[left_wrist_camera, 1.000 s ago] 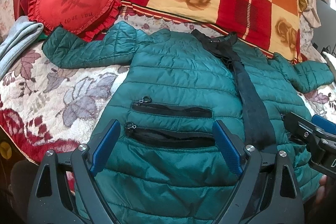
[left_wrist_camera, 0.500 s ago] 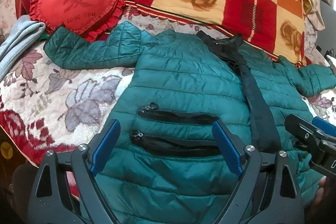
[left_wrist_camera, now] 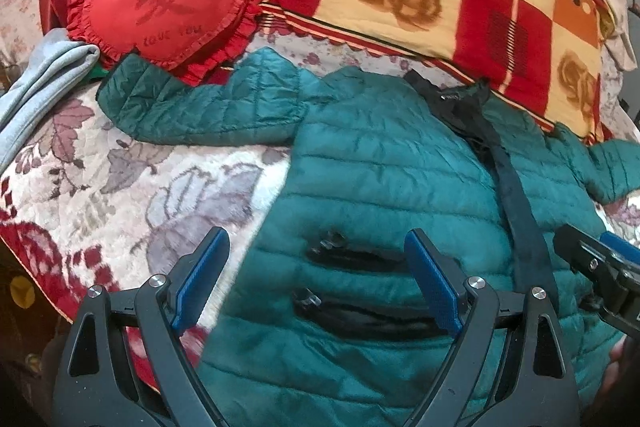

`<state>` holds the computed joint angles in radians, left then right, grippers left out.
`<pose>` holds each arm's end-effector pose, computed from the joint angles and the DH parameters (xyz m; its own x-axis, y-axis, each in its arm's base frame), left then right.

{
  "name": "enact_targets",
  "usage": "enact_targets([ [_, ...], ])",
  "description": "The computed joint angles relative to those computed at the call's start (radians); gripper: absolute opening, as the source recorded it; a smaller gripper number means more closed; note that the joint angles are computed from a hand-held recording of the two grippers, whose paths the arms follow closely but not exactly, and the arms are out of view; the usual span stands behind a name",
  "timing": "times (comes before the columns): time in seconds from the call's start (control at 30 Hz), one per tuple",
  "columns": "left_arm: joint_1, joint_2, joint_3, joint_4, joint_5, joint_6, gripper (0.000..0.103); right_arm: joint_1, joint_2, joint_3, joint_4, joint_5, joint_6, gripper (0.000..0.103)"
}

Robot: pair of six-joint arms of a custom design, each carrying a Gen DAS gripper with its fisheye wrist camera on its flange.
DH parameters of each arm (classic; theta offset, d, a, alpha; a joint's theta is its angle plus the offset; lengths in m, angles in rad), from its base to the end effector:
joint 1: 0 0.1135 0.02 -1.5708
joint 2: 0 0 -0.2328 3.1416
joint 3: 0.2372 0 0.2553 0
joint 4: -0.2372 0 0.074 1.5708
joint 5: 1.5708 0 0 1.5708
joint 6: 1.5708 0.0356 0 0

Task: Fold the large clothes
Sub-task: 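Grasp the sleeve cuff nearest the left tool and lift it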

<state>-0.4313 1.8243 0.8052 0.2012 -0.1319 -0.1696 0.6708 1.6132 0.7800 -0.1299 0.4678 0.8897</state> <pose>0.3056 -0.1355 0.0792 -0.7095 0.1423 -0.6901 0.2161 0.9762 -0.0208 0.2462 0.1749 0.1159 -0.6793 0.3462 -0.6471 0.2773 0.9375 0.2105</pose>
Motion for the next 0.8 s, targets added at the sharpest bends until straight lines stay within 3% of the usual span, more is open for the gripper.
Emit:
enact_targets([
  [0.43, 0.177, 0.089, 0.179, -0.085, 0.008, 0.058, 0.089, -0.056, 0.115, 0.148, -0.01, -0.052, -0.073, 0.103],
  [0.8, 0.345, 0.292, 0.462, -0.164, -0.025, 0.101, 0.089, -0.069, 0.217, 0.261, -0.025, -0.101, -0.108, 0.103],
])
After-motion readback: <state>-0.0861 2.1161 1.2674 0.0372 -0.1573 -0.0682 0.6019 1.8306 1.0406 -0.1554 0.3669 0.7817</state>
